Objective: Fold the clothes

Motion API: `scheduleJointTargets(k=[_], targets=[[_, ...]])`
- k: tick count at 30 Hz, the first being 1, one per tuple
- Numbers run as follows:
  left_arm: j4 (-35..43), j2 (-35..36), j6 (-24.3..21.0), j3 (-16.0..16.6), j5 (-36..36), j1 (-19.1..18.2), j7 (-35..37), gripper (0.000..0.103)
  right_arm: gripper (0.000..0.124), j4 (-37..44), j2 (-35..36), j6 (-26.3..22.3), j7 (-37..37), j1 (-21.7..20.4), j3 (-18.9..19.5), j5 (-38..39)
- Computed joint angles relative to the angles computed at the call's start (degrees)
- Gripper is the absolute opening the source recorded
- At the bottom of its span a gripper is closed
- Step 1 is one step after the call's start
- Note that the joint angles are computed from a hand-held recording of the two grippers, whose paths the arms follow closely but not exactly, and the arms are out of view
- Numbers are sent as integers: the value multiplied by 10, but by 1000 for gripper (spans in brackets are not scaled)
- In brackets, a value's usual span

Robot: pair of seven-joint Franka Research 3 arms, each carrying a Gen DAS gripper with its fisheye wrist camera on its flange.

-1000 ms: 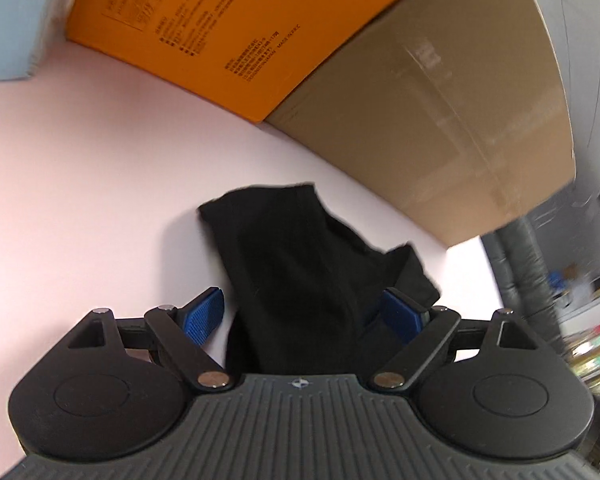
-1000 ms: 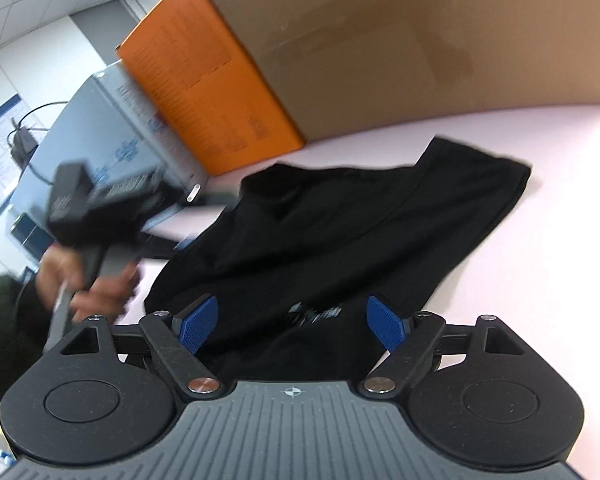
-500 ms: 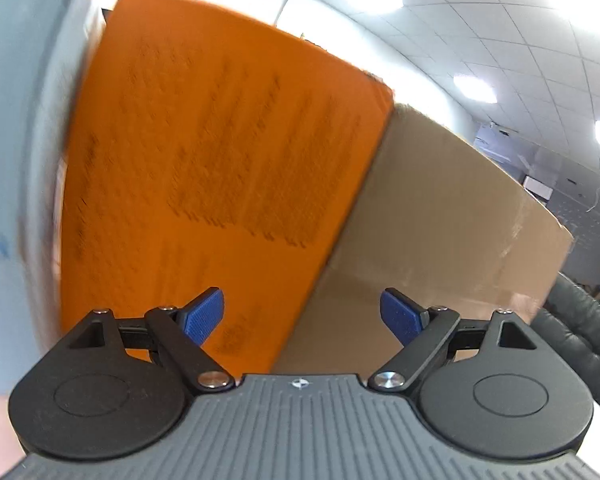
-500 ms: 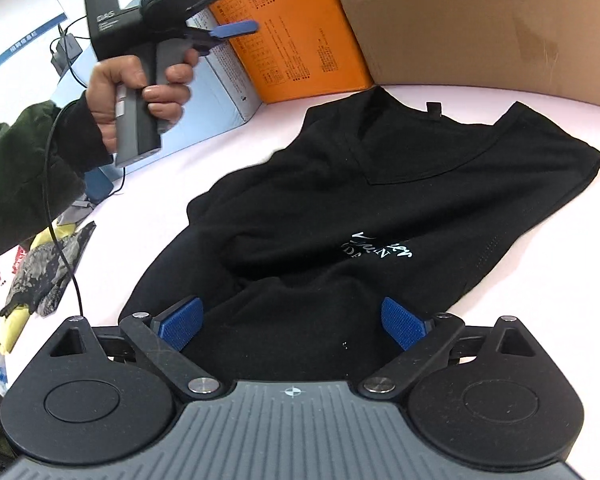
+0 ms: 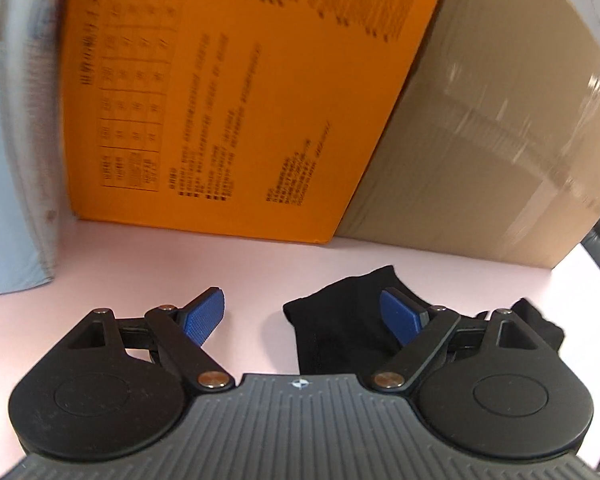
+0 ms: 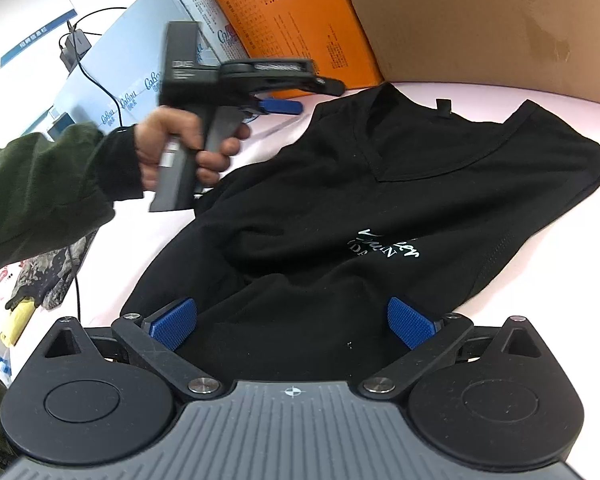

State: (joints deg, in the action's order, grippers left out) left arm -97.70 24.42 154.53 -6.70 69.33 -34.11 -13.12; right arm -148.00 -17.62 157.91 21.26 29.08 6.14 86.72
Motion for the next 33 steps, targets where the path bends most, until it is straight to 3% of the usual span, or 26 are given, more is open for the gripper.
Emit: scheduleJointTargets(k=[1, 2, 3, 5, 6, 10, 13, 15, 18, 20, 22, 23, 29, 33], targets=[[10, 7, -6, -6, -11, 1, 27, 48, 103, 0, 0, 1, -1, 0, 1, 1], [21, 15, -12, -10, -23, 1, 55, 22, 103, -1, 0, 3, -4, 1, 1, 4], [26, 19, -5, -12, -29, 1, 74, 11, 103, -1, 0, 5, -7, 1, 2, 7], [28, 17, 18, -2, -8, -12, 80, 9, 103, 0, -1, 10, 2, 2, 5, 4], [24, 6, -1, 13, 30, -33, 51, 9, 103, 0, -1, 11, 11, 2, 6, -1], [-10, -48, -119, 21, 130, -62, -45, 9, 103, 5, -9, 17, -13, 4, 0, 50], [-29, -78, -208, 7, 137, -58, -27, 9, 103, 13, -7, 17, -38, -3, 3, 80], [-32, -85, -232, -7, 101, -40, 20, 11, 103, 20, -2, 16, -40, -8, 6, 84], [-40, -89, -246, -37, 19, -6, 106, 34, 103, 30, 6, 15, -45, -13, 9, 89], [-70, -110, -242, -50, 22, 2, 92, 57, 103, 30, 2, 17, -47, -14, 11, 94], [-112, -143, -246, -64, 32, 4, 57, 74, 103, 23, -8, 21, -44, -16, 12, 98], [-133, -160, -250, -73, 35, 5, 39, 78, 103, 17, -14, 24, -37, -17, 13, 97], [-257, -260, -254, -138, -44, 7, -103, 78, 103, -31, -64, 35, 48, -22, 5, 80], [-302, -297, -236, -184, -86, -8, -187, 80, 103, -70, -105, -4, 99, -25, -17, 89]])
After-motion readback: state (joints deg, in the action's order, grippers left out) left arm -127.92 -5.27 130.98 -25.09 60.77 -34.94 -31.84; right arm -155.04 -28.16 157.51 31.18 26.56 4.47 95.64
